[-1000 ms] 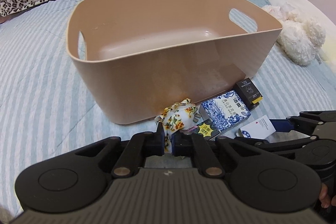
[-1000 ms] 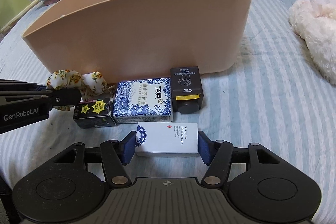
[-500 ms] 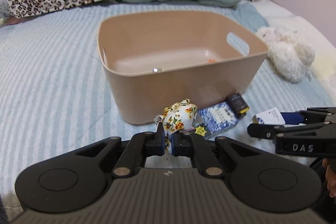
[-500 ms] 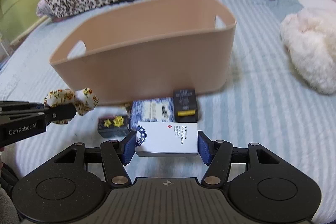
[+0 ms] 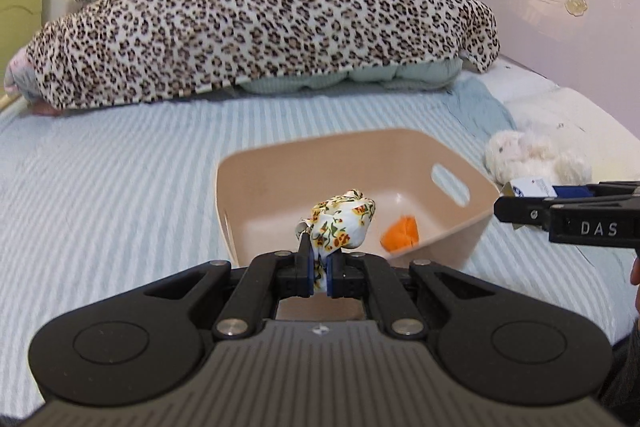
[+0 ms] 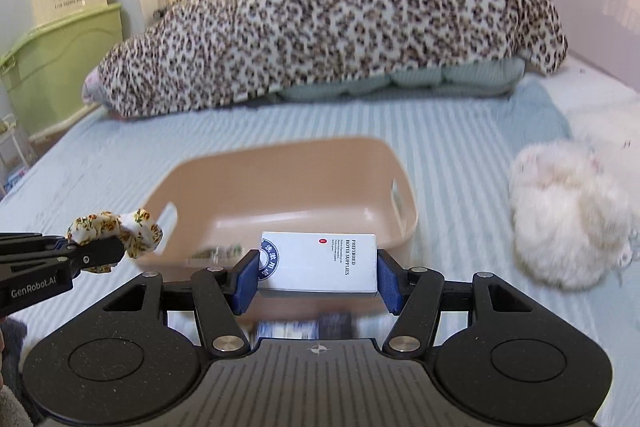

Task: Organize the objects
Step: 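Lift both items over the basket and release them inside, then move both tools back to the boxes beside the basket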

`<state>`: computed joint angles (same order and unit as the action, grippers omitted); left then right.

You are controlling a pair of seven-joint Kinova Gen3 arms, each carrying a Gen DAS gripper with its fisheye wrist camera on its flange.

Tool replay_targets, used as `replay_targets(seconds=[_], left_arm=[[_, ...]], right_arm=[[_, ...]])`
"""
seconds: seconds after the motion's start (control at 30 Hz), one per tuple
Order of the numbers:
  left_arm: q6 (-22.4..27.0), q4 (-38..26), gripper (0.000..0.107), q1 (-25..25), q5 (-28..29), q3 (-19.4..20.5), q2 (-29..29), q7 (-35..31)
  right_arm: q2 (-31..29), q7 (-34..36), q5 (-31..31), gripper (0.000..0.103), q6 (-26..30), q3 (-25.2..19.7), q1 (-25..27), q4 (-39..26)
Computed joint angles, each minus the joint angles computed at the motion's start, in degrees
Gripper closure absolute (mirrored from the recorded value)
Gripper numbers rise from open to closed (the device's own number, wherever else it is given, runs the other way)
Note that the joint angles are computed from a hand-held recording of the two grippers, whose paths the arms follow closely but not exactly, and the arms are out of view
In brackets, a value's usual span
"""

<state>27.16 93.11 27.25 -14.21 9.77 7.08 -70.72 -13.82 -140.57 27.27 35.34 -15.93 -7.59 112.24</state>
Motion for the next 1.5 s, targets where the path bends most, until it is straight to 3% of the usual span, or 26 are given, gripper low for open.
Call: replay_targets(seconds=[0.2, 0.4, 0.67, 0.9, 1.0, 1.03, 1.07, 1.13, 1.17, 1.5], left_arm=[[1.89, -5.79, 0.101, 3.36, -5.76, -2.01, 4.97, 4.20], [6.93, -13.35, 0.101, 7.70, -9.57, -5.44, 12.47, 7.37], [16.43, -22.52, 0.101, 8.53, -6.24, -6.18, 20.27, 5.14], [18.97, -23.93, 0.099, 9.26, -5.60, -6.88, 22.13, 4.03], [18.28, -22.95, 0.092, 8.42, -3.97, -6.47, 20.83, 3.55], [18.21, -22.74, 0.083, 8.83, -4.36, -6.78, 20.40, 3.88], [18.04, -22.39, 0.064, 9.45, -5.12, -7.30, 19.87, 4.60], [17.43, -21.36, 0.043, 11.35, -7.67, -8.82, 18.61, 7.63], [16.69, -20.38, 0.039, 11.97, -8.86, -9.27, 17.70, 9.10], [16.79, -14.47, 0.034, 12.30, -13.93, -6.70, 11.13, 13.71]], right_arm=[[2.86, -2.26, 5.74, 0.046, -2.11, -0.26, 1.97, -2.97], [7.87, -3.19, 9.46, 0.046, -3.07, 2.56, 0.25, -6.30], [15.73, 1.13, 7.97, 0.046, -1.67, 8.25, -5.39, -9.99], [19.42, 6.38, 1.92, 0.046, 0.14, 11.83, -8.27, -11.37], [18.96, 6.45, 1.36, 0.038, 0.93, 12.38, -9.07, -11.40], [18.40, 6.12, 1.60, 0.037, 0.98, 12.44, -9.28, -11.17], [17.84, 5.84, 1.81, 0.035, 1.06, 12.39, -9.41, -10.97], [16.68, 5.68, 2.19, 0.030, 1.72, 12.06, -9.51, -10.86], [15.94, 5.48, 2.52, 0.027, 2.05, 11.79, -9.52, -10.76], [8.11, 6.44, 0.26, 0.013, 7.21, 7.78, -7.31, -8.34]])
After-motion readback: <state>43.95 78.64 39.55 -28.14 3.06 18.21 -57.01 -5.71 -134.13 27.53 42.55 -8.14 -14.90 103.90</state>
